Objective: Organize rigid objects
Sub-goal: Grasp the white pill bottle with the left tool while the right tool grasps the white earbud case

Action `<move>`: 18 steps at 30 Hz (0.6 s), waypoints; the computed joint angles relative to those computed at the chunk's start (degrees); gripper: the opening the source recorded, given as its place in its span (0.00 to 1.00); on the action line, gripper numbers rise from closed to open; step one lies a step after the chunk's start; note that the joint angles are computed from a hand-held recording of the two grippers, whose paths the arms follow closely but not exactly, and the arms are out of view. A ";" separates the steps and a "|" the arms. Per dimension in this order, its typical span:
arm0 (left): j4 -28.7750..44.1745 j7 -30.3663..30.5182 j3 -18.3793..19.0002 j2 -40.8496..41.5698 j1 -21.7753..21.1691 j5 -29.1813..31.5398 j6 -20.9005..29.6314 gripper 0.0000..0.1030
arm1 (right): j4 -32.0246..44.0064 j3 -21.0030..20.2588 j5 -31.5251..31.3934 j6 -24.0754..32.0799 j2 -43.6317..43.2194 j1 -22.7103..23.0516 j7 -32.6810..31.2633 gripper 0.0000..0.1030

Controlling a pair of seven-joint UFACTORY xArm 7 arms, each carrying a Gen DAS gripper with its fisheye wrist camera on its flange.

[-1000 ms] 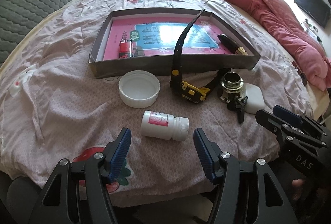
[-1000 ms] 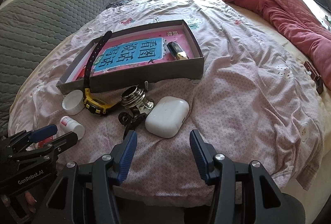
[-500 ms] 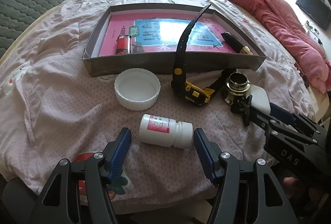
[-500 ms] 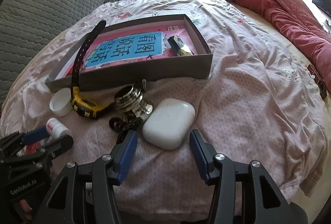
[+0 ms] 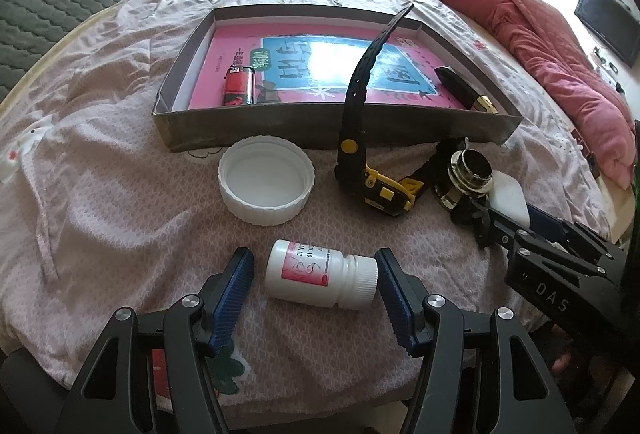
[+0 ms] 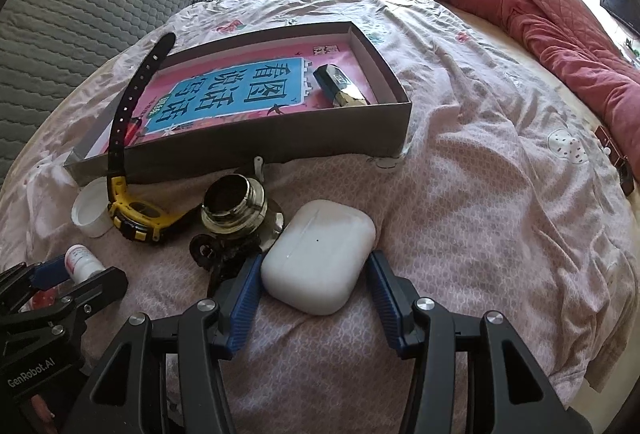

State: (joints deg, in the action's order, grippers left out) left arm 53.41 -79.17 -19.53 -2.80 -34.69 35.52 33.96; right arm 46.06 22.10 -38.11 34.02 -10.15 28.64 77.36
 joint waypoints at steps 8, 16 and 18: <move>-0.48 -1.32 0.06 0.11 0.06 2.14 -0.56 0.62 | -0.45 -0.36 -0.57 -0.17 -0.43 -1.02 0.24 0.51; 0.18 -3.48 -0.27 0.58 -0.31 4.17 0.77 0.62 | -2.42 -1.03 -1.36 -3.59 -1.59 -2.80 1.37 0.50; 0.44 -3.62 -0.21 0.76 -0.54 4.55 1.16 0.60 | -2.80 -0.98 -1.22 -4.39 -1.84 -3.28 1.42 0.49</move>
